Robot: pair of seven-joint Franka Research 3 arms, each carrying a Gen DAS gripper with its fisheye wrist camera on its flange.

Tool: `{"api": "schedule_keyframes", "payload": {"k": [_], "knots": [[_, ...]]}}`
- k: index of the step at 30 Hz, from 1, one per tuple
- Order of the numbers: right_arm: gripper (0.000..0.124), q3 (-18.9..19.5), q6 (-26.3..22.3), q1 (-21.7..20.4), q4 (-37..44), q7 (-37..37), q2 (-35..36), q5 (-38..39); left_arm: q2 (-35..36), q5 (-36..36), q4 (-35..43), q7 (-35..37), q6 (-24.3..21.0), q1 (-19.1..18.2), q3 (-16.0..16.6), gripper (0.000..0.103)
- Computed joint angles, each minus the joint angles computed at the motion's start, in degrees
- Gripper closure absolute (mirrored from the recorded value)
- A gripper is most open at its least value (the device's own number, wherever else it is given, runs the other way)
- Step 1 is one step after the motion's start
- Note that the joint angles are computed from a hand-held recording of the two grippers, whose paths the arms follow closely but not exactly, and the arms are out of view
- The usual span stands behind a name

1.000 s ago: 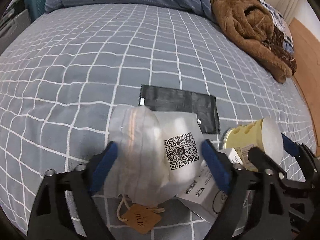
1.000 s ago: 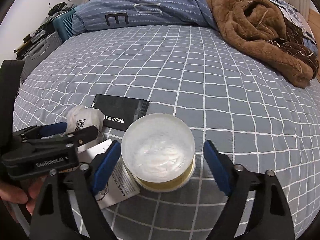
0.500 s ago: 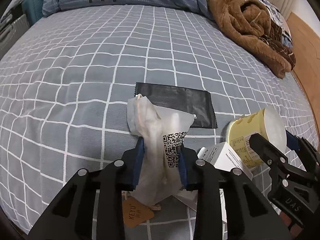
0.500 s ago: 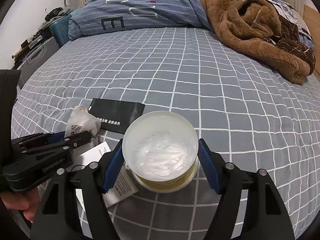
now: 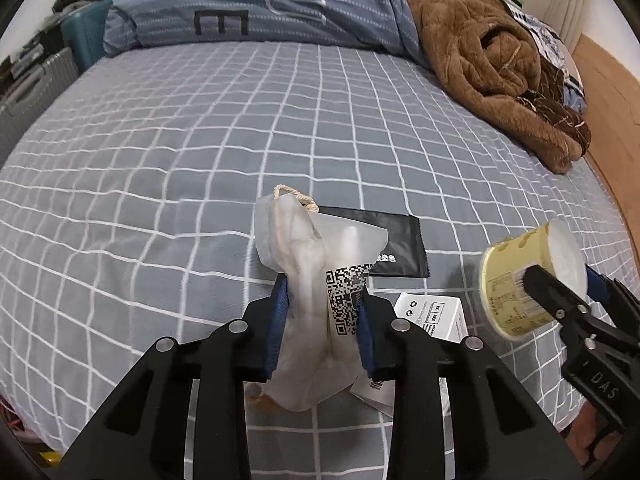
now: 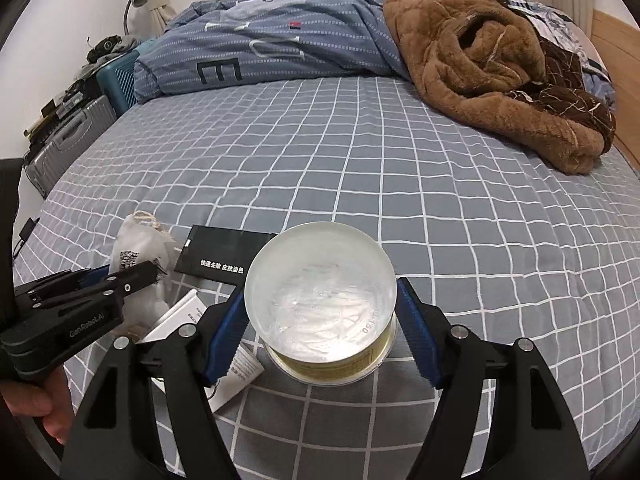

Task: Collect trash
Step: 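Lift the pouch and yellow jar and carry both over the black bin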

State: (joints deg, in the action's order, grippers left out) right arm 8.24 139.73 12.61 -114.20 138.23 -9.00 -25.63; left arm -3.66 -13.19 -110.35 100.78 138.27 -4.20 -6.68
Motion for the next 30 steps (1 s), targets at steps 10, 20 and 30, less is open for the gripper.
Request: {"api": "schedule_keyframes", "payload": {"k": [10,20,30], "knots": [[0.056,1.0,-1.21,-0.07,-0.51,0.03,-2.82,0.57,-3.48,1.03,-1.49,-1.32,0.23,0.08,1.03,0.072],[0.056,2.33,-1.55,-0.45,-1.91,-0.31,-5.17,1.56,-4.67,-0.11,-2.56,-1.65,-2.51,0.46,2.04,0.063],[0.056,2.93,-0.98,-0.63,-2.17,-0.2,-5.15,2.12,-6.63,2.97,-9.3,-3.42,-2.1,0.9,2.42,0.044]]}}
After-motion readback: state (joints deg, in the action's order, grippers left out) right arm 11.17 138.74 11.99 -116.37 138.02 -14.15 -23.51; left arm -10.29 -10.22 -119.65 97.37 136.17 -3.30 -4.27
